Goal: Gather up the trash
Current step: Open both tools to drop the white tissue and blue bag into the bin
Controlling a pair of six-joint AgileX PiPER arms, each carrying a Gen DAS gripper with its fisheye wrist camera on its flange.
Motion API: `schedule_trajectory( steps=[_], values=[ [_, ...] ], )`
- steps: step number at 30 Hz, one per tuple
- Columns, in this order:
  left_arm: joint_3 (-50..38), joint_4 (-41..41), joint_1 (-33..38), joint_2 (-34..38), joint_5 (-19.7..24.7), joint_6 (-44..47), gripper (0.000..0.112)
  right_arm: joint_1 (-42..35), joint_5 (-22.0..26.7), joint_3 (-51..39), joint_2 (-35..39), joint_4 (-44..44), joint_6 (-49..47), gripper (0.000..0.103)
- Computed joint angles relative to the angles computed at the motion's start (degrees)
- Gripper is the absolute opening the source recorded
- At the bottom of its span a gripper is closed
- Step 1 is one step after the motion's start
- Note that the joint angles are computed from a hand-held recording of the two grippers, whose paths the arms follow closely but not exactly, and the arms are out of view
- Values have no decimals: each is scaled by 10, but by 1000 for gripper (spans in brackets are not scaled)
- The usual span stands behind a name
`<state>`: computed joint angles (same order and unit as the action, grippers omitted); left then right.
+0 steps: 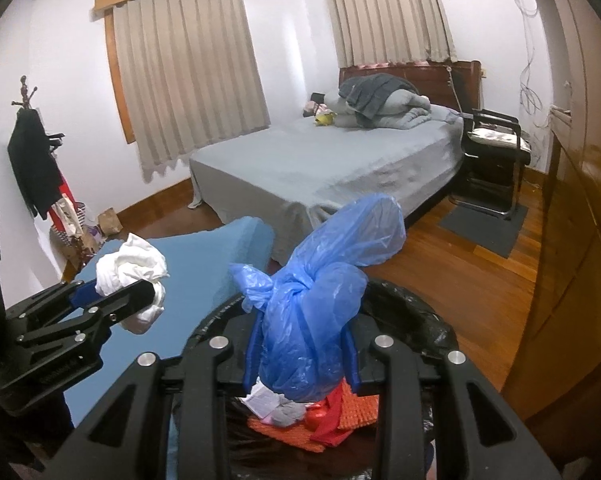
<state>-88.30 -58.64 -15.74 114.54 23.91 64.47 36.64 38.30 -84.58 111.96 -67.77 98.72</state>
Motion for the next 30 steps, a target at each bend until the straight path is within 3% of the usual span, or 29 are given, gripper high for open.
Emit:
schedule_trajectory(
  steps=[6, 17, 23, 30],
  values=[
    [-29, -2, -12, 39, 3, 2, 40, -19, -19, 14, 7, 11, 2, 33],
    [-153, 92, -24, 144, 52, -93, 43, -52, -61, 22, 38, 38, -5, 35],
    [-203, 117, -17, 185, 76, -126, 60, -56, -64, -3, 64, 79, -46, 37],
    [-191, 123, -2, 173, 53, -132, 75, -52, -56, -6, 65, 76, -45, 62]
  ],
)
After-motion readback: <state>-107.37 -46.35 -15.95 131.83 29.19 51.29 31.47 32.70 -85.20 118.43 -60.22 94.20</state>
